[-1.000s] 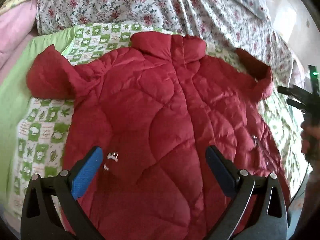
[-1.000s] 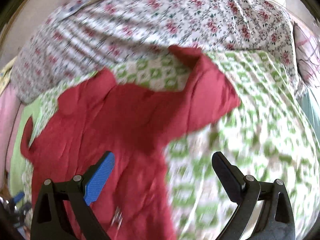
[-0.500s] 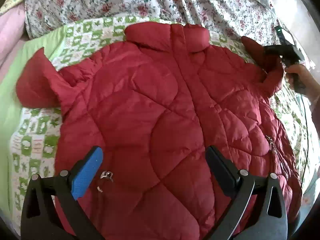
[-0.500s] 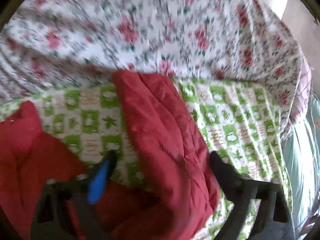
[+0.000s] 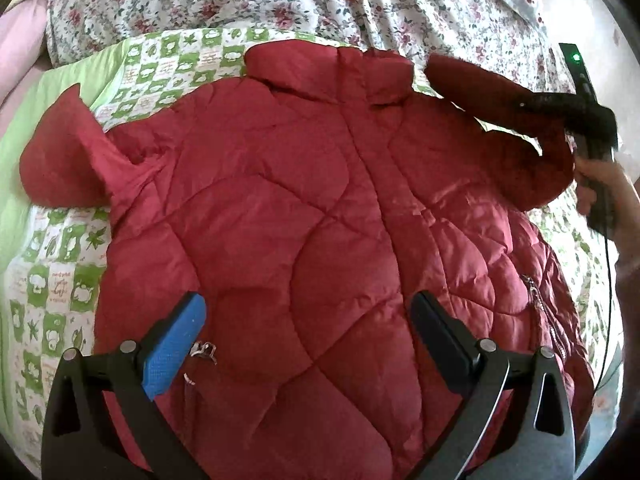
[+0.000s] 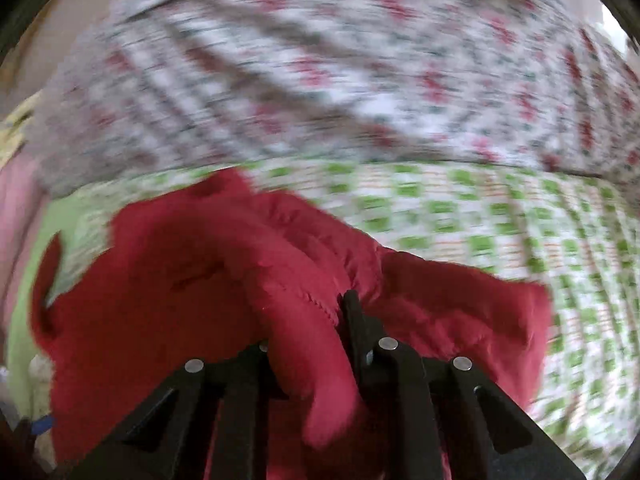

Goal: Fold large clothes
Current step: 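Grasp the jacket sleeve with the right tool and fold it across the body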

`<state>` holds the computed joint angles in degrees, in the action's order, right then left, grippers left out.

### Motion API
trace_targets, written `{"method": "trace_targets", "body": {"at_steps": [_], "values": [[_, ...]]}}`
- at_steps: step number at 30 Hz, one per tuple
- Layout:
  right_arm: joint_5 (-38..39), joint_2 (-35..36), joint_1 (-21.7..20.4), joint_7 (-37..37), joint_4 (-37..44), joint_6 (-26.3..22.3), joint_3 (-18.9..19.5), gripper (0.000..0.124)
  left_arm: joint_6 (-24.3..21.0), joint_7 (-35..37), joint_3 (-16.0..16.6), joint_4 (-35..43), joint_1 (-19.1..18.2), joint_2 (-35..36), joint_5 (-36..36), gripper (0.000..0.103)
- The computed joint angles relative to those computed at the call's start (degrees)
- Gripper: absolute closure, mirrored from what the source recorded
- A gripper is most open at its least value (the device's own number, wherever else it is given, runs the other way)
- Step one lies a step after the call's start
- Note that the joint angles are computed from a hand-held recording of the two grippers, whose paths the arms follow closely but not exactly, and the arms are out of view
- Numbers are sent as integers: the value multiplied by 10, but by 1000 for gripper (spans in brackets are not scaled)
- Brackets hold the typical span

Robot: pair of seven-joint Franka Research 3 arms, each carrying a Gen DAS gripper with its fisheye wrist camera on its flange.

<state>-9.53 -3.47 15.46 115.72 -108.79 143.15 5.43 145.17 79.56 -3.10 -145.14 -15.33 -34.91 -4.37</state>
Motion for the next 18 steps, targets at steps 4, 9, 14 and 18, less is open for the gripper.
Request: {"method": "trace_targets", "body": {"at_steps": [4,9,14,18], "values": [[114,-1,37,-60,-17,47,19,108,-8,12,19,-8,-5,-14,-19,0],[178,16,79,-115,-24,73,39,108,-18,24,40,-10,-1,-25,-49,0],[193,13,105,-145,-58,100,48,103,-23,52,76,-2,-6,-19,-103,0],[155,11,112,-168,-67,76,49,99,-35,96,110,31,-13,10,-170,0]]}}
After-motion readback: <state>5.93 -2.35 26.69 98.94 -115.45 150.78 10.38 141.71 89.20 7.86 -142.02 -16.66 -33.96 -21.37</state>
